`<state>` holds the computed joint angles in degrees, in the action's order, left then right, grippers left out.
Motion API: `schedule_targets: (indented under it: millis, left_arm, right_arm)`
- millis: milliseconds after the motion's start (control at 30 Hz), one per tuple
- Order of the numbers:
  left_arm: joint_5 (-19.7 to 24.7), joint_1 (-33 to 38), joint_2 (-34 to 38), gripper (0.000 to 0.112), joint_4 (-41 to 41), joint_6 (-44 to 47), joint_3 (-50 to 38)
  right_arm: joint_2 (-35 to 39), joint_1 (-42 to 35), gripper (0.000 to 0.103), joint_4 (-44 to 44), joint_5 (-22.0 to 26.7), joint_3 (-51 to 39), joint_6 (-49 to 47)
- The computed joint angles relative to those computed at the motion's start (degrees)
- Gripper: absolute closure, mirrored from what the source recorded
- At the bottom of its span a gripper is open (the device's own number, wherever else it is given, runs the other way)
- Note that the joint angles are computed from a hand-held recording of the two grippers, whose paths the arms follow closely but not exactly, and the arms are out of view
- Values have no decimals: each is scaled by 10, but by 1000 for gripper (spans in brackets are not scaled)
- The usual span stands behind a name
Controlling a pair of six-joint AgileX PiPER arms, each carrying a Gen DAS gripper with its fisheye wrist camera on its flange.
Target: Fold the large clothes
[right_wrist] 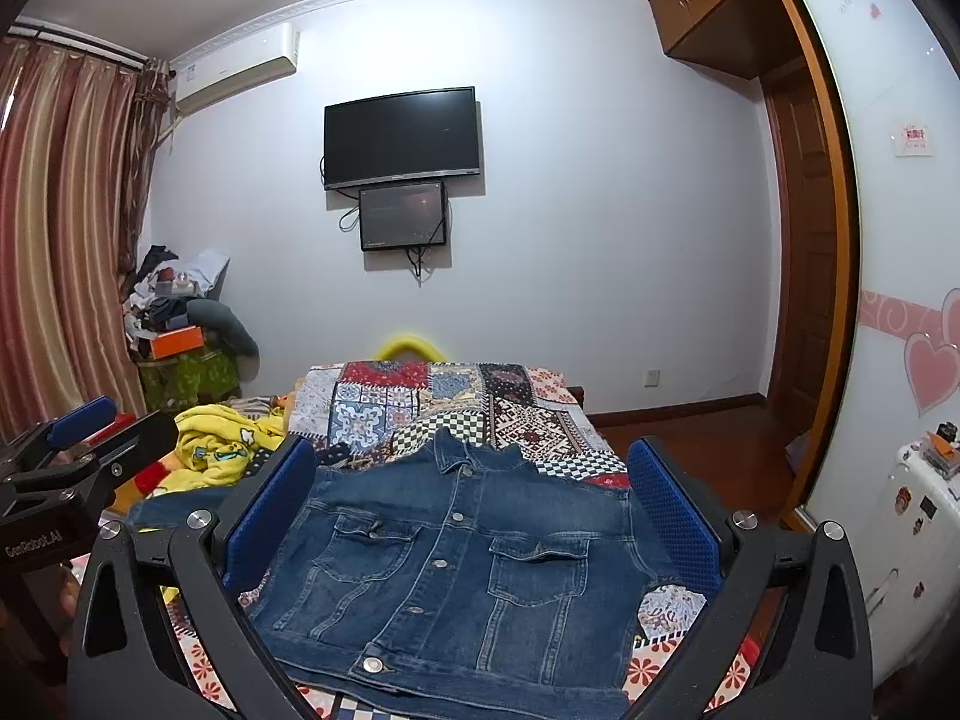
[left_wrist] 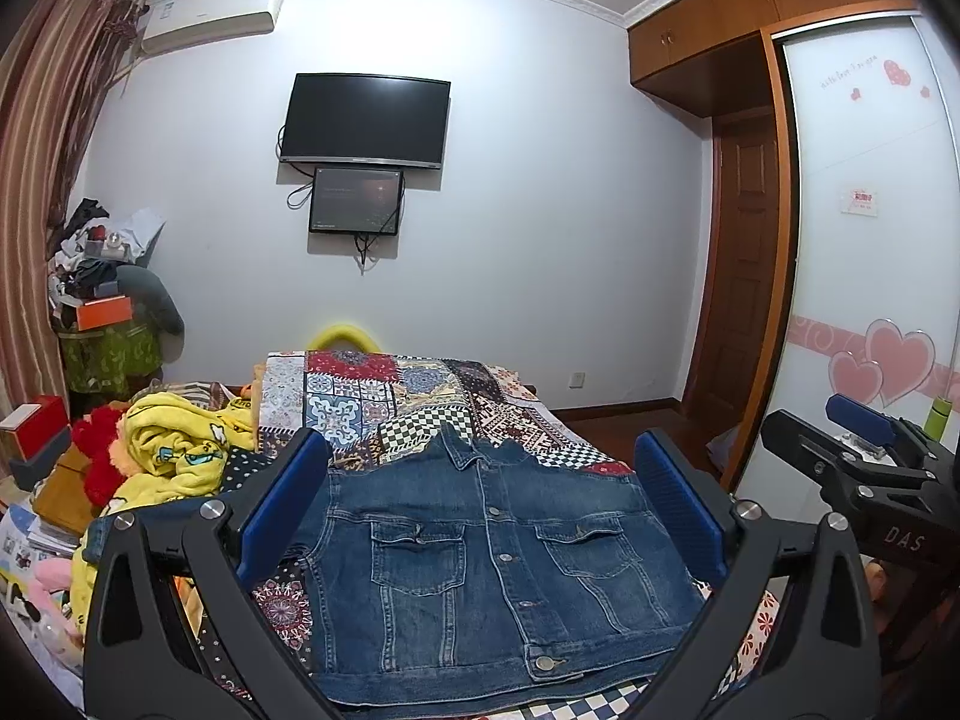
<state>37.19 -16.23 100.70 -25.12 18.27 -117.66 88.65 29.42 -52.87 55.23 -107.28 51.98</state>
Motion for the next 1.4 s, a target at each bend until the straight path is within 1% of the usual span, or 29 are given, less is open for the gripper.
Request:
schedule_targets:
  millis: [300,1400]
  left_arm:
    - [-1,-3,0,9,12,-8,-2]
    - [-9,-5,-1,9,25,-19,1]
  right_arm:
    - [-3,-5,0,6,-7,4,-6]
    - [3,1,0,5,4,-11,-16]
